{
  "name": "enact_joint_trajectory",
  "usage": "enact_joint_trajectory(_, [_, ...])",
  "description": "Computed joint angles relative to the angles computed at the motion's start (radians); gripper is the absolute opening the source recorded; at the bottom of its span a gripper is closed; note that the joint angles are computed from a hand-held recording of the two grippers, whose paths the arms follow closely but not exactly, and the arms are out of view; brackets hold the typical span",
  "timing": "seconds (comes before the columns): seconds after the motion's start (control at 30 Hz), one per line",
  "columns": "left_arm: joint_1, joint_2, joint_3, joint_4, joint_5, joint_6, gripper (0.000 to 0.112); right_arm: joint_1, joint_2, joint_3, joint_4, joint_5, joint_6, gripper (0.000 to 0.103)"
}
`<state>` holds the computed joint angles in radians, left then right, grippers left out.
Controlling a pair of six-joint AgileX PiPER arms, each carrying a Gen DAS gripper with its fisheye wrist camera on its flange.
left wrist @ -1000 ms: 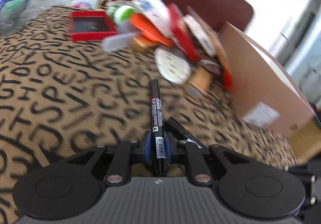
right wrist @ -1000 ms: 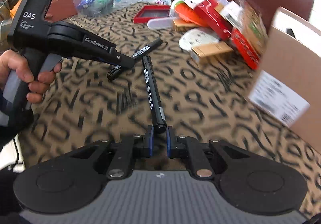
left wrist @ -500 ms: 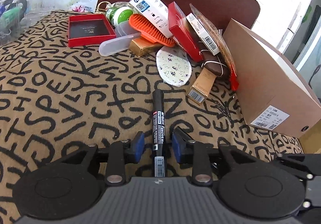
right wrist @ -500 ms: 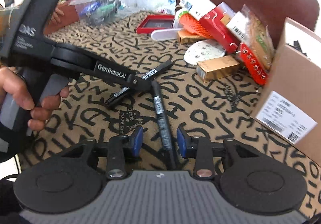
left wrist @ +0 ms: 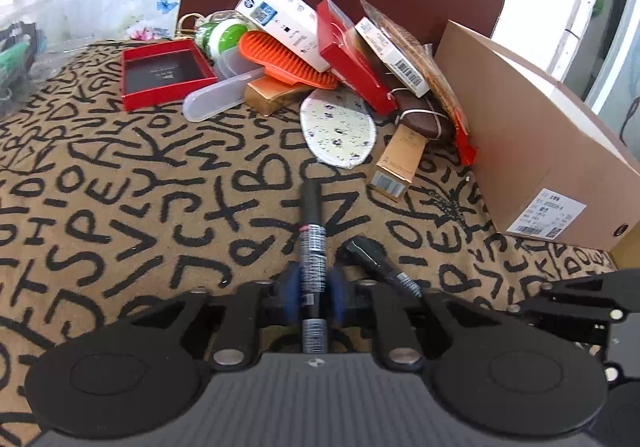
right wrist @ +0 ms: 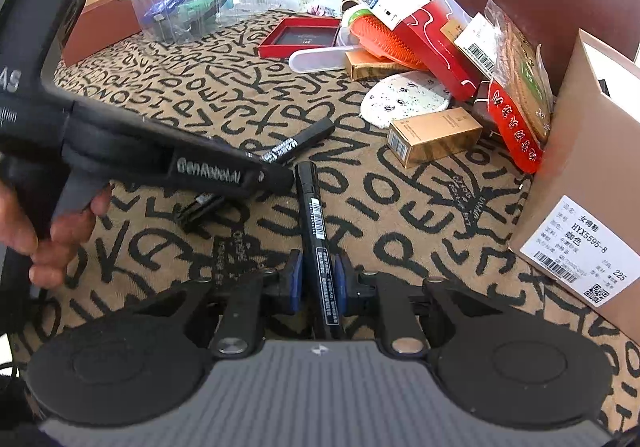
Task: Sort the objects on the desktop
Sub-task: 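Drop the marker into the box with the left tool while the right tool releases its marker there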
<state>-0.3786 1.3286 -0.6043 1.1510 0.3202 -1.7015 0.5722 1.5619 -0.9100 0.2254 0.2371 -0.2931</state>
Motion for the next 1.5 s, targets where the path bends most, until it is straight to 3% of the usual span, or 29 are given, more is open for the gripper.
enact_joint_trajectory(0.1, [0.007,-0.039,0.018,-0.072,-0.032,0.049,0.014,-0.002,-0.042,0.035,0.055,-0.011,-0.033,0.012])
enact_joint_trajectory(0.37, [-0.141,-0.118,-0.018,-0.052,0.058,0.009,0.014,-0.049,-0.181,0.103,0.257,-0.023,-0.212,0.012])
enact_joint_trajectory(0.57, [-0.189,-0.133,-0.118,-0.069,0.076,0.079,0.014,-0.106,-0.294,0.128,0.237,-0.044,-0.199,0.012])
enact_joint_trajectory(0.77, [-0.195,-0.086,-0.260,-0.102,0.052,0.193,0.014,-0.201,-0.393,0.113,0.312,-0.051,-0.305,0.012])
enact_joint_trajectory(0.87, [-0.176,-0.035,-0.345,-0.183,0.004,0.306,0.014,-0.271,-0.418,0.087,0.370,-0.053,-0.385,0.012])
enact_joint_trajectory(1.0, [-0.161,0.072,-0.478,-0.286,-0.028,0.437,0.014,-0.360,-0.390,0.030,0.373,-0.067,-0.414,0.012])
enact_joint_trajectory(1.17, [-0.131,0.248,-0.679,-0.562,-0.050,0.711,0.014,-0.483,-0.279,-0.058,0.515,-0.068,-0.587,0.012])
enact_joint_trajectory(1.23, [-0.118,0.312,-0.754,-0.714,-0.051,0.873,0.014,-0.515,-0.225,-0.091,0.503,-0.084,-0.590,0.012])
enact_joint_trajectory(1.37, [-0.091,0.461,-0.941,-1.037,-0.002,1.182,0.014,-0.572,-0.096,-0.183,0.394,-0.076,-0.487,0.012])
enact_joint_trajectory(1.5, [-0.081,0.591,-1.111,-1.102,0.080,1.251,0.014,-0.603,0.009,-0.279,0.263,-0.050,-0.366,0.012])
